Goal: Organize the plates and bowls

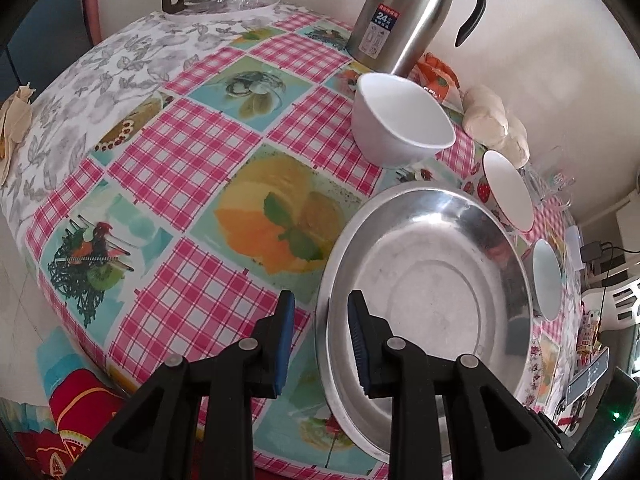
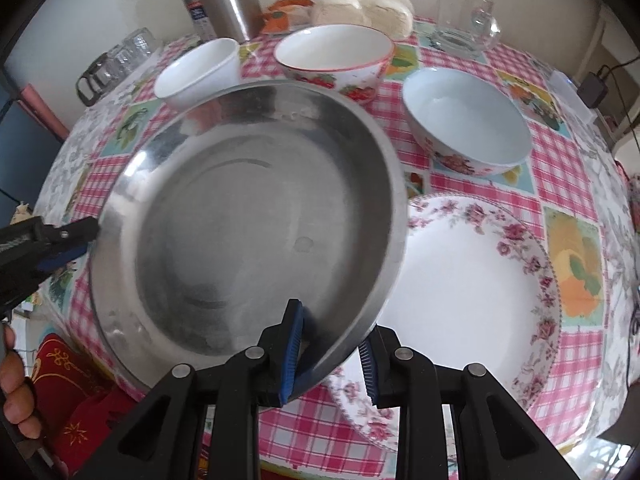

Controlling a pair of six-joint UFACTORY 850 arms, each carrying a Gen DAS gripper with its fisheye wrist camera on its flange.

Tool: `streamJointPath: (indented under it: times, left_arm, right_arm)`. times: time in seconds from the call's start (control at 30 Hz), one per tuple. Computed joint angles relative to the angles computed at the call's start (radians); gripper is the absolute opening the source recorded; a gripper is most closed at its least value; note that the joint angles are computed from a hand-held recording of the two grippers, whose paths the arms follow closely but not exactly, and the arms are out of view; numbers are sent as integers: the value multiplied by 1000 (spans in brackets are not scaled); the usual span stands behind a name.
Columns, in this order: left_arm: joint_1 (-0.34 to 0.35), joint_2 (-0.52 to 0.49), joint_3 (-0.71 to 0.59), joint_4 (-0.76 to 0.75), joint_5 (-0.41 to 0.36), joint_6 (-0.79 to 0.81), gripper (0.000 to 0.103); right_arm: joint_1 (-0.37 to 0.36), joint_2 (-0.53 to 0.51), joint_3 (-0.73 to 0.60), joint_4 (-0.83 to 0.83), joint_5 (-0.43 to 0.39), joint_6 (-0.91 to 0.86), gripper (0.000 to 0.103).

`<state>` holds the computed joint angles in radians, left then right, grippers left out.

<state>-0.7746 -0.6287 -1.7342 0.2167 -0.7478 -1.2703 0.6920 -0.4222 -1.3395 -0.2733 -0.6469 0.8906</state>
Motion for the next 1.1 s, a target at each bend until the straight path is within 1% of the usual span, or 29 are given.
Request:
streamJointPath:
  times: [0.03,0.07,0.27,0.3,0.33,0.37,0.4,0.43,0.47,0.5,0.53,0.57,0.6,0.7,0.73,0.77,0.8,0.87,0.93,1.03,1.1]
  left_arm:
    - [-1,-2,-4,5,-4,-4,28]
    - [-1,-3,-4,6,-1,-5,28]
    - [-3,-1,-3,36,0,-29,28]
    - [-4,-2,-5,44,-1,-30,31]
    - [-7,-4,-11,56,-4,-29,34]
    - [-10,-6,-15,66,-4,-29,42]
    - [-14,-11,-25,79,-9,-27,51]
    - [-16,-17,-35,88,-14,-24,55]
    - [-21,-23,-47,104,-21,-20,60]
    - [-25,-29,-57,114,-27,-15,63]
    - [-29,-40,-75,123,-36,-1,65]
    - [-33,-51,-92,127,-46,16,70]
    - [-35,-60,-107,129,-56,28,77]
    - [-48,-85,-149,158,-85,56,82]
    - [-54,-94,-164,175,-92,61,84]
    - [-59,-99,-172,190,-95,60,89]
    - [-64,-104,-182,203,-98,59,91]
    - [-75,-114,-200,233,-103,59,92]
    - [-83,-127,-222,246,-106,67,93]
    - [-96,-144,-252,262,-100,80,98]
    - [-106,-150,-265,287,-86,75,99]
  right_arm:
    - [-2,4,4,9,4,-8,38]
    - [-1,6,5,-2,3,-1,42]
    - [3,28,21,-58,18,57,44]
    - [1,33,24,-63,19,66,44]
    - [-1,41,31,-77,25,89,46]
    - [-3,48,38,-97,30,120,55]
    - [-2,45,34,-120,32,152,60]
    - [-4,50,38,-144,35,187,67]
    - [-6,58,48,-167,41,222,69]
    - [-10,66,57,-184,50,253,69]
    - [-14,75,68,-195,61,278,72]
    - [-17,82,76,-205,70,298,76]
    - [-20,90,86,-217,79,318,78]
    - [-24,107,106,-252,98,360,83]
    - [-26,114,113,-267,106,377,87]
    - [-26,116,117,-283,110,391,91]
    - [-27,125,127,-300,114,406,93]
    - [-27,138,141,-346,120,449,100]
    - [-28,153,156,-382,123,485,103]
    - [-29,174,180,-424,122,525,103]
    - [-31,189,197,-446,115,547,103]
